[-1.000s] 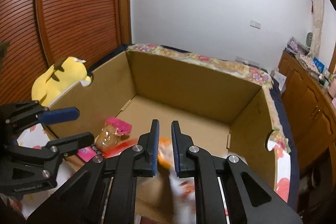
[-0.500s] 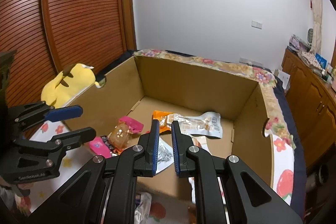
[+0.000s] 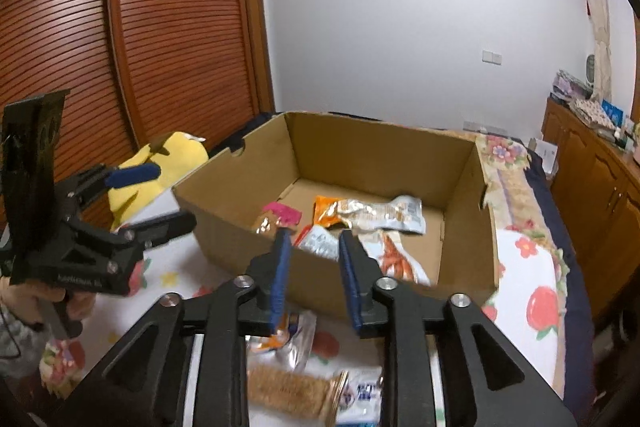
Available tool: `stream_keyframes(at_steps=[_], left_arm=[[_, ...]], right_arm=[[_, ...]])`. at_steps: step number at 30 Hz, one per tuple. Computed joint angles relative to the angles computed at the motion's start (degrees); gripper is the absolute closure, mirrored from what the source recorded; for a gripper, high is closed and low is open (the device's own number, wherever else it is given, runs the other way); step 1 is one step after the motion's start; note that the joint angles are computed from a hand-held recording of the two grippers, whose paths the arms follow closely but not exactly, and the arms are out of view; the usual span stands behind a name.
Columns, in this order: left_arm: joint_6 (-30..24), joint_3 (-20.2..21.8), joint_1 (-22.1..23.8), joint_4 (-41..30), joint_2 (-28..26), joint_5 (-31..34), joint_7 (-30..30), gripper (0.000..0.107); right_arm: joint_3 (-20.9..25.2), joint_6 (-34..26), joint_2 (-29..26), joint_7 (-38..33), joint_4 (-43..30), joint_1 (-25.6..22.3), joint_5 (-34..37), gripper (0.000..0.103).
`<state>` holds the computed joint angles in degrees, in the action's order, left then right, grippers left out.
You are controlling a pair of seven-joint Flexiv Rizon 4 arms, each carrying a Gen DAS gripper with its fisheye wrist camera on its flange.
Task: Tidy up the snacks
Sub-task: 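Move both tools back toward the rice-cracker bar and remaining snacks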
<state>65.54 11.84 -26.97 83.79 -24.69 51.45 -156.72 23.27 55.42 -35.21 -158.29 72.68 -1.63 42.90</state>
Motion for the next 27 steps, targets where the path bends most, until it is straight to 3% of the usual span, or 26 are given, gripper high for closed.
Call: stream_keyframes(at_steps=[4,18,27], left_arm=[[0.5,0.2,-0.9,1.7,0.8,1.3,-1.9,0.009],[2.1,-1.7,-0.7,7.9,-0.2,-2.1,-2.0,0.009],[2.2,-1.6,-0.9,10.6,-0.4,-5.9,0.8,0.009]], right_arm=[[0.2,0.8,0.9,-2.0,2.4,-1.4,1.2,0.047],[-1.6,1.7,0.5,-0.9,7.9,-1.5,-1.5,0.042],[-1.6,2.0,-0.9,2.6,9.7,0.2,-5.1,0.025]])
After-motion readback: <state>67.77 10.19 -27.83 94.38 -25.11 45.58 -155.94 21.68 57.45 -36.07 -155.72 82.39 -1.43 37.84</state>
